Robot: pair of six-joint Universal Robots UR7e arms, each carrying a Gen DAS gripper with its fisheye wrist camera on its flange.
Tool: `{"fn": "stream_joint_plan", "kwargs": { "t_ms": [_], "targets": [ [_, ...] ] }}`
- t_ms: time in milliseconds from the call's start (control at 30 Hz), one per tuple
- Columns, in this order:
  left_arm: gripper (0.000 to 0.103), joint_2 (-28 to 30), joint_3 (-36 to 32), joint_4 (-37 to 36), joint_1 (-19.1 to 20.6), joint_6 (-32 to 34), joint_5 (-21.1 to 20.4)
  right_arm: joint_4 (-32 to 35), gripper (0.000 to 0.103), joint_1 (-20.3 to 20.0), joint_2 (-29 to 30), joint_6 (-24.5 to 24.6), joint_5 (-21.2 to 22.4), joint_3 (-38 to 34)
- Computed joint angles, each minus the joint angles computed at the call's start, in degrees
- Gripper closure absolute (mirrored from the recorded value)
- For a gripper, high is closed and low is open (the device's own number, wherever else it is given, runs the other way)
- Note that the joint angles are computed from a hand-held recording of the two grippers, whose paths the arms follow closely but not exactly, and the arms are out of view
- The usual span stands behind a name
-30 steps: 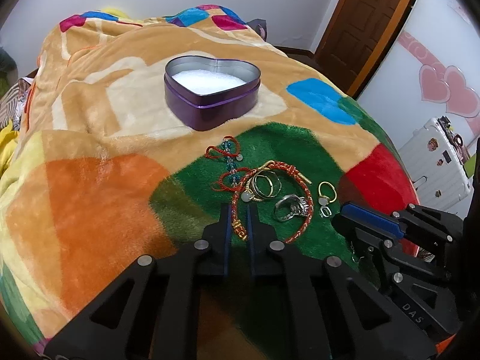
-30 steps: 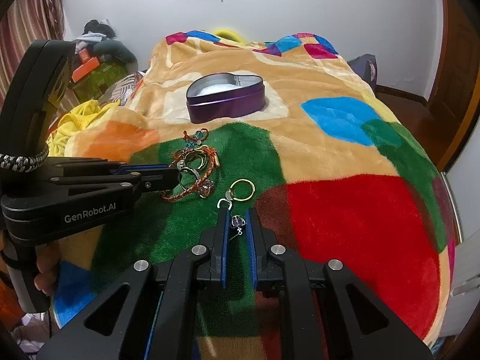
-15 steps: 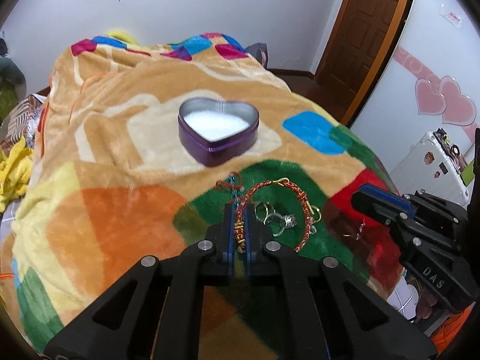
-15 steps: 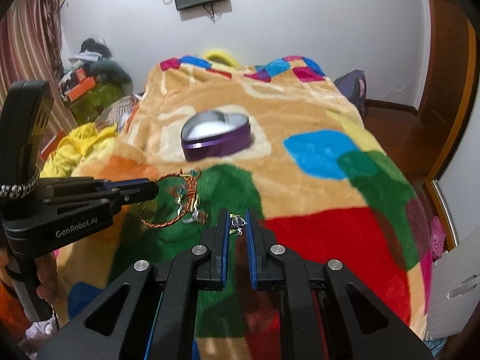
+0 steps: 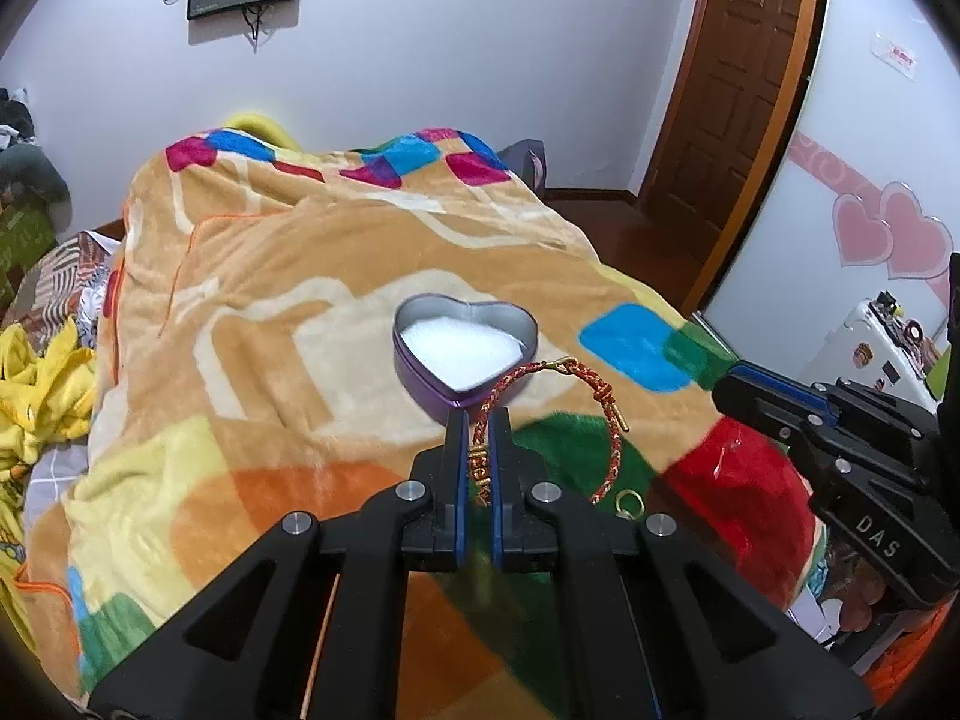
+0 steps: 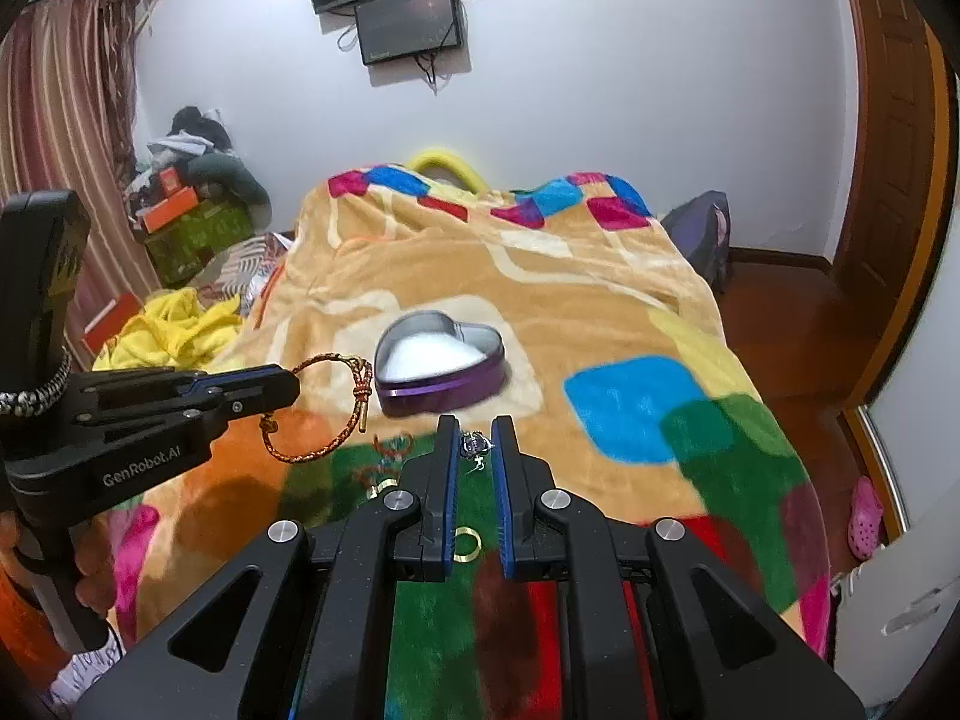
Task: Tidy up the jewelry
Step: 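Carry the bracelet and the ring over the purple heart tin with both tools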
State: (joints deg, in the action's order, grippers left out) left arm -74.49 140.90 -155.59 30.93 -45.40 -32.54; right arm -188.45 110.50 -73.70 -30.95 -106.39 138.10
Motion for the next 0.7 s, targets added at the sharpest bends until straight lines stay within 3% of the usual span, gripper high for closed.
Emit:
{"fn": "stream_joint_plan", "kwargs": {
  "t_ms": [367,700],
  "targets": [
    [0.099,2.13,-2.94,-4.44,4.46,6.89,1.75,-2.82,0.093,1.34,4.59,-0.98,0.47,-3.24],
    [0.099,5.86,-6.95,-9.29,9.76,14.20,0.87,-2.25,0.093,1.11,8.11,-0.25,1.29,-6.95]
  ]
}}
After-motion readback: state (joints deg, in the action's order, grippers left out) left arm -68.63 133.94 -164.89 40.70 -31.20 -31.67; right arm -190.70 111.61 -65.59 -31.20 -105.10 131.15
